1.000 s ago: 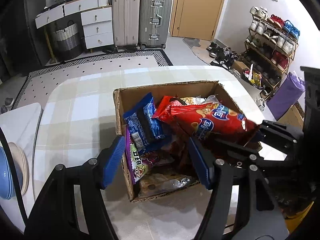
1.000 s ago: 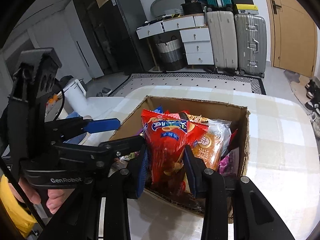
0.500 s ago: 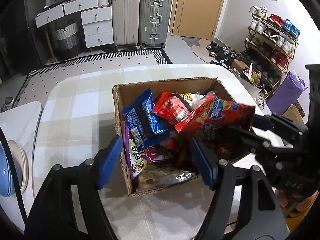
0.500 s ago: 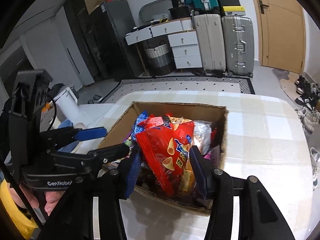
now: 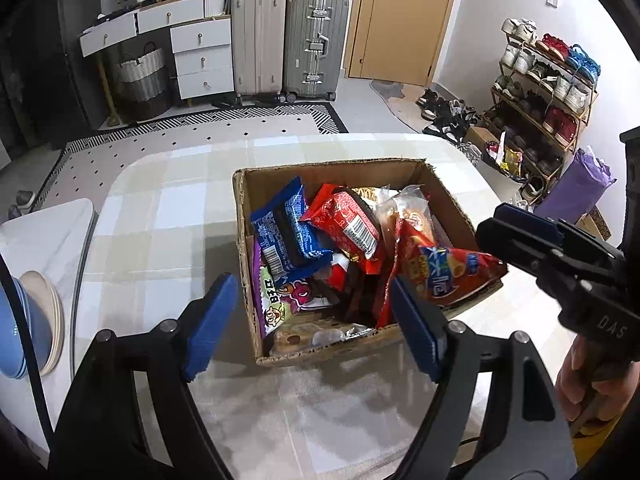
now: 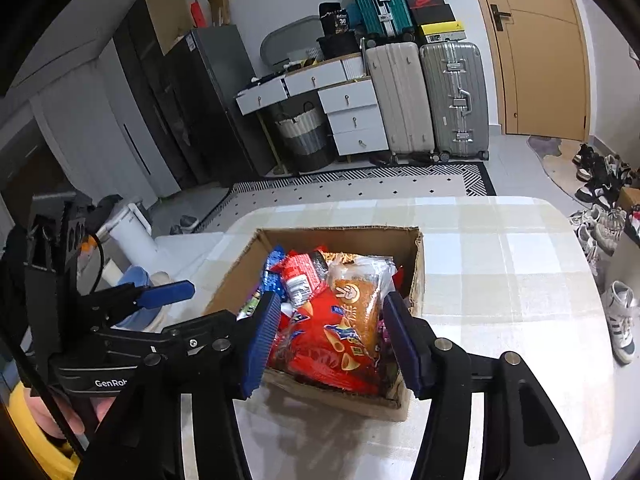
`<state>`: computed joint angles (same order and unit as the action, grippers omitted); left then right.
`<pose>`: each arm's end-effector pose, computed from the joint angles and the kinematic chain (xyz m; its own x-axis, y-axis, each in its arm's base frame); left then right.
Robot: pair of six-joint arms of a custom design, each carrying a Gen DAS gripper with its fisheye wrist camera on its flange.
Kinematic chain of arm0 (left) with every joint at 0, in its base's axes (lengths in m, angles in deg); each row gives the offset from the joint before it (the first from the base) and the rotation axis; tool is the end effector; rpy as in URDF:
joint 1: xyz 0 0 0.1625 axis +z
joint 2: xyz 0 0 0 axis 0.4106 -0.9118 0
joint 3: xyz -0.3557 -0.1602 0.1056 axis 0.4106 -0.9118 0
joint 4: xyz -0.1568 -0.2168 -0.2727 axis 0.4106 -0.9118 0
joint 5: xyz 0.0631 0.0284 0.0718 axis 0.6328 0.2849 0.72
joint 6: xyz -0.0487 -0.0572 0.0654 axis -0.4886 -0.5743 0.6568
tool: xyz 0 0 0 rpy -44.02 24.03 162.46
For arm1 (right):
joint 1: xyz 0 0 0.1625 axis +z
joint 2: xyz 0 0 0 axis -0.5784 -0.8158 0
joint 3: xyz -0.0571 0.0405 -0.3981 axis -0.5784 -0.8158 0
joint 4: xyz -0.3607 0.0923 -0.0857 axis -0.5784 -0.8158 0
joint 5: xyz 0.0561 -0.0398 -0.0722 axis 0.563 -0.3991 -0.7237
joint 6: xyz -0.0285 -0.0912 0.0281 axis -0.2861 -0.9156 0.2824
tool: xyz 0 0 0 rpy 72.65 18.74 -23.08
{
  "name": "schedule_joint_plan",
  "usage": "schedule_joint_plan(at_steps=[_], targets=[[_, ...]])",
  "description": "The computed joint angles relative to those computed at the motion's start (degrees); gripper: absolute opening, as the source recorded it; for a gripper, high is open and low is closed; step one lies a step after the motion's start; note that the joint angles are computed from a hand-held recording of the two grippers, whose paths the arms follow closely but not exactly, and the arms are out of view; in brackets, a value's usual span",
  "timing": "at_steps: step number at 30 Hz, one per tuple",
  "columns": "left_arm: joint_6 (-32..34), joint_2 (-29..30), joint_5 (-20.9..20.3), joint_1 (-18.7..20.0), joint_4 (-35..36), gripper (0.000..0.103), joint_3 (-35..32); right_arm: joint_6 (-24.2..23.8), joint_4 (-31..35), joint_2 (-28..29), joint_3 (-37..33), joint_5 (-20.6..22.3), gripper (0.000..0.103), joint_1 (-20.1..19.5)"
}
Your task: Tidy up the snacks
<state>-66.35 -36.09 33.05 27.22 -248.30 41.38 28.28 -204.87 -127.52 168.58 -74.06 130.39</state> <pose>-0.1909 -0.5795 0.1550 -0.7683 -0.0142 -0.6400 0.3955 0.7756 -0.4919 0.1728 -0.6018 0.1325 -0.7979 -0.4735 0.3731 -0.5947 0.7195 -0.3587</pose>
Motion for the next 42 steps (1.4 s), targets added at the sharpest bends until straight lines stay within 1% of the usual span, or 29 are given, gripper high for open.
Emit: schedule_joint_plan(at_steps=[4, 7, 9, 13, 15, 18, 21, 22, 24, 25, 27, 28, 29, 31, 32, 35, 37, 38, 42], targets=[[-1.98, -1.33, 1.19, -1.32, 0.83, 0.077, 1.45, 0.5, -1.7, -1.79, 1.9, 0.88, 0.055, -0.02], [-3.06, -2.66, 1.11, -2.34, 0.47, 0.077, 3.09, 0.38, -5.19, -3.68, 4.95, 0.84, 0.055, 0.07], [-3.88, -3.59, 2.26, -3.83, -0.47, 0.077, 5.14, 0.29, -7.37, -5.35, 7.56, 1.71, 0.055, -0.18], [-7.26, -5.62, 4.56, -7.46, -1.61, 0.077, 9.59, -0.61, -11.33, -9.43, 13.52, 2.98, 0.055, -0.34], [-8.29, -6.75, 4.95, -9.08, -2.08, 0.078, 11.51, -2.17, -15.16, -11.6, 17.3, 2.74, 0.055, -0.09], [-10.45, -8.56, 7.19, -12.9, -3.15, 0.078, 15.31, -3.22, -18.03, -14.64, 21.83, 3.33, 0.055, -0.09], [-15.17, -11.19, 9.18, -17.2, -0.91, 0.078, 18.91, -3.28, -19.72, -17.54, 25.48, 4.01, 0.056, -0.21], [-18.36, -12.53, 10.08, -19.03, 1.74, 0.079, 20.12, -3.23, -20.63, -18.79, 27.07, 4.32, 0.057, -0.27], [-24.48, -14.88, 11.4, -21.88, 8.29, 0.079, 21.49, -2.73, -22.1, -20.83, 29.45, 4.97, 0.066, -0.35], [-28.31, -16.5, 12.62, -24.22, 11.45, 0.079, 22.85, -2.26, -23.18, -21.34, 30.49, 5.49, 0.068, -0.39], [-32.41, -18.64, 13.81, -27.31, 14.72, 0.083, 24.66, -1.61, -24.51, -23.55, 33.02, 7.33, 0.071, -0.98], [-36.72, -20.15, 14.86, -29.62, 18.86, 0.083, 25.62, -1.5, -24.39, -24.48, 33.68, 7.49, 0.071, -0.87], [-40.13, -21.2, 15.43, -31.09, 22.57, 0.083, 26.01, -1.52, -24.73, -25.55, 34.71, 7.88, 0.073, -0.85], [-46.88, -23.09, 16.16, -34.39, 30.13, 0.084, 26.83, -1.27, -25.3, -27.22, 36.17, 8.08, 0.081, -0.61], [-49.51, -23.76, 16.1, -35.58, 33.65, 0.087, 26.72, -1.29, -25.51, -28.04, 36.91, 8.38, 0.086, -0.65], [-59.58, -25.24, 15.95, -39.22, 45.71, 0.102, 26.43, -1.84, -26.72, -30.75, 39.82, 9.22, 0.092, -0.84], [-64.33, -26.11, 15.76, -41.55, 50.34, 0.102, 27.12, -2.41, -26.34, -32.29, 41.22, 9.64, 0.096, -1.3], [-65.43, -26.29, 15.42, -42.14, 51.38, 0.102, 27.29, -2.84, -26.34, -32.81, 42.03, 10.32, 0.099, -1.81], [-66.95, -26.58, 13.94, -42.94, 50.3, 0.102, 28.89, -3.36, -27.16, -33.16, 44.05, 11.19, 0.099, -3.71]])
